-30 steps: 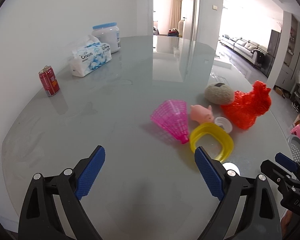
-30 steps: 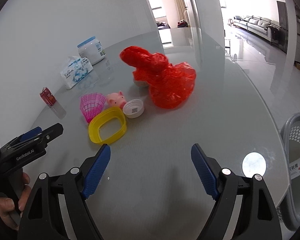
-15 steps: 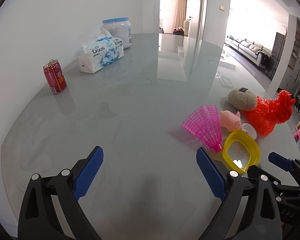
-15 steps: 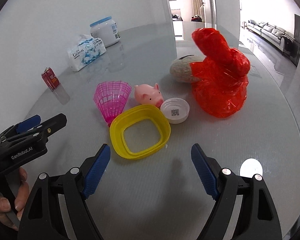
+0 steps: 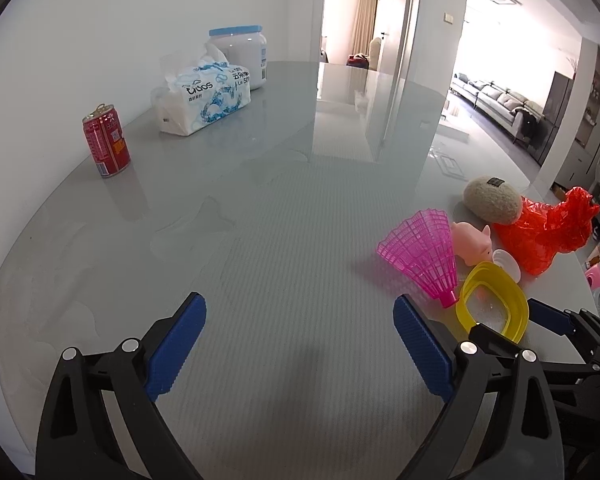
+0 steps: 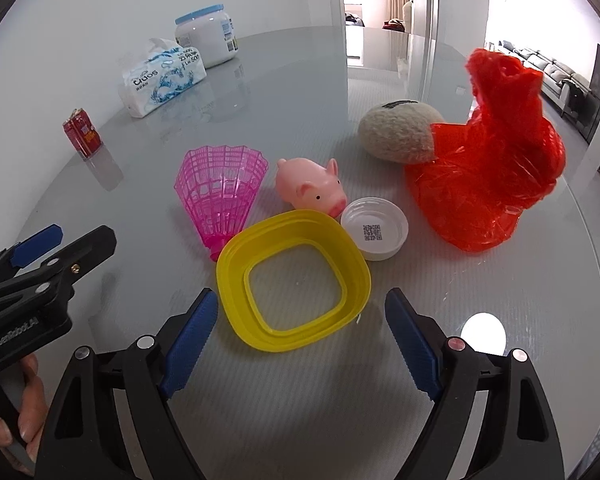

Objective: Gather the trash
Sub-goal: 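Grasp the yellow square plastic ring with the right tool, then grasp pink shuttlecock with left tool while right tool holds yellow ring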

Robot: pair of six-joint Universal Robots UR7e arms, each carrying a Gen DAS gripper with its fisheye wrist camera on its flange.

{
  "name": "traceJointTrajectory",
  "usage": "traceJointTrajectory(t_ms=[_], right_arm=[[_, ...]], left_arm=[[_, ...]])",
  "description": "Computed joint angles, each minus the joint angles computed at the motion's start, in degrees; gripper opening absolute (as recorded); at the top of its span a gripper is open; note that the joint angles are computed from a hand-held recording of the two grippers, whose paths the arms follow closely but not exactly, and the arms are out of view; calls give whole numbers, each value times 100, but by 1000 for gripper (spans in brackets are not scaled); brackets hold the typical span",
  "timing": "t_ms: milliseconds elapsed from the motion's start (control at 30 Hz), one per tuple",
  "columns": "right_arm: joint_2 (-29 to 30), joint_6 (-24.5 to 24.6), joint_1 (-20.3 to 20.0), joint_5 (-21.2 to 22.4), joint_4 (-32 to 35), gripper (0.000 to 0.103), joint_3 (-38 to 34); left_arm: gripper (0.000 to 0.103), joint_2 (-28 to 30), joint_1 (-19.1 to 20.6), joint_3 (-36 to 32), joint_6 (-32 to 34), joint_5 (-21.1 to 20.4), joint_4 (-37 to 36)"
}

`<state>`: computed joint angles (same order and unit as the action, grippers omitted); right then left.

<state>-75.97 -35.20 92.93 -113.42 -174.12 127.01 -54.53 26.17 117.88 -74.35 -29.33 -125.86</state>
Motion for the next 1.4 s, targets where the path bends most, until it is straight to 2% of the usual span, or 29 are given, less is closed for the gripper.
traceJointTrajectory(t_ms=[300,400,733,800,933,1400], right_arm=[[233,-134,140,-272,-241,81,-50],[220,-171,123,-225,-380,73,-6],[-484,-55,-272,472,-163,72,319],[-639,-52,-369,504,-144,72,382],[-912,-80,-552,531,-191,72,487],[-1774,10,-1294,1202,232,72,592]], left_arm=[[93,-4,15,32,66,-65,-153],[93,12,8,25,87,-107,-199],[93,318,-13,-172,517,-321,-688],[93,408,-12,-253,621,-362,-744],[93,549,-2,-409,749,-374,-754],[93,1152,245,-1194,962,-434,-572]])
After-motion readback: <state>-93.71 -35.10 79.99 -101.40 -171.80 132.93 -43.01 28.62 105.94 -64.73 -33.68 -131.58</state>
